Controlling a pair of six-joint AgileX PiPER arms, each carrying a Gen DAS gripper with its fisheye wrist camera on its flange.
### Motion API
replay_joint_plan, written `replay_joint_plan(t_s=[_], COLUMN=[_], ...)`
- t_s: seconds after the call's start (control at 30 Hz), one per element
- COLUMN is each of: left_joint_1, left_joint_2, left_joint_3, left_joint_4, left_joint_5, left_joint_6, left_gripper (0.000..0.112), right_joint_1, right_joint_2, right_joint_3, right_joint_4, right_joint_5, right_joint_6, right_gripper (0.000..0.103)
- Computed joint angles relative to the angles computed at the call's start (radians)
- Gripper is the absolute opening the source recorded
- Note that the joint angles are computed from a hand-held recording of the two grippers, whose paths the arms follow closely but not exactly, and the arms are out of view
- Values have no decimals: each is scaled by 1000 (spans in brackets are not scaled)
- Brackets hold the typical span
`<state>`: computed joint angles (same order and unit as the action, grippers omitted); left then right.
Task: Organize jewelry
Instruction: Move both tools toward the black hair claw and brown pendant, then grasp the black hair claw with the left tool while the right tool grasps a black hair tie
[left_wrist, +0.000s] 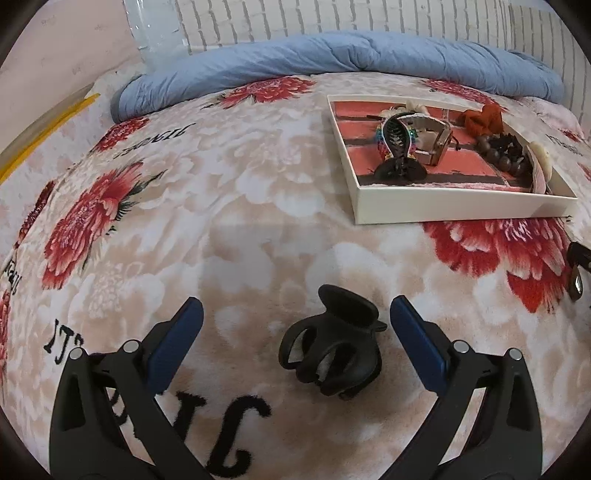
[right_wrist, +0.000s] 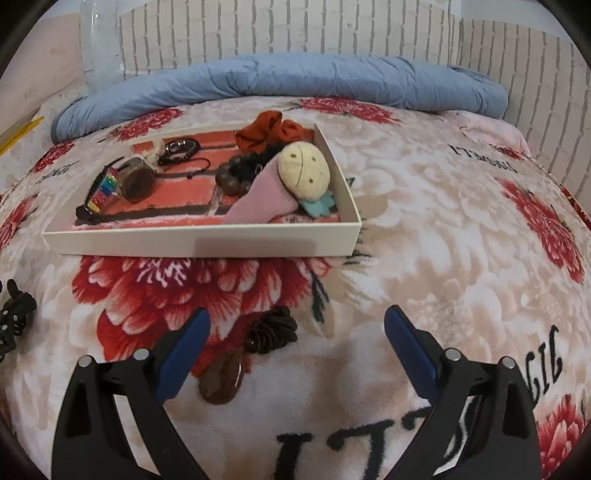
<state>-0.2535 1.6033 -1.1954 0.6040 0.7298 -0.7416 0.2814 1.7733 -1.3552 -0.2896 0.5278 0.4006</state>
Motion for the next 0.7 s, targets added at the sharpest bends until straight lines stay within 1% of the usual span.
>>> replay_joint_plan(t_s=[0.07,0.2,0.27,0.3,0.33,0.37,0.47,0.53,0.57,0.6,0.7], left_joint_1=[6,27,35,40,44,45,62,58,55,55,62], left_joint_2=[7,17,19,19,19,19,18,17,14,13,10], left_joint_3=[1,2,4,6,7,8,12,14,17,19,22], left_joint_4=[-8,-76,-95,-110,-118,-122,-187,-183,-178,-184,-222], left_joint_5=[-6,-32,-43,-51,-56,-60,-83,-87,-91,-96,-110], left_joint_6=[7,68,87,100,107,108,173,173,172,179,220], left_gripper=[98,98,98,97,97,96,84,80,75,71,61], right_joint_1=[5,9,10,9,7,5,-2,-7,-9,-11,-12], right_joint_2=[13,25,28,34,38,42,42,43,44,43,41], right_joint_3=[-10,-21,-24,-31,-35,-39,-37,-37,-37,-35,-32], right_joint_4=[-5,-17,-16,0,16,31,66,93,105,117,137], right_joint_5=[10,21,24,30,32,34,29,26,25,23,13], right_joint_6=[0,8,7,-11,-28,-43,-77,-103,-113,-126,-145], right_gripper=[93,92,87,81,78,76,69,62,61,55,36])
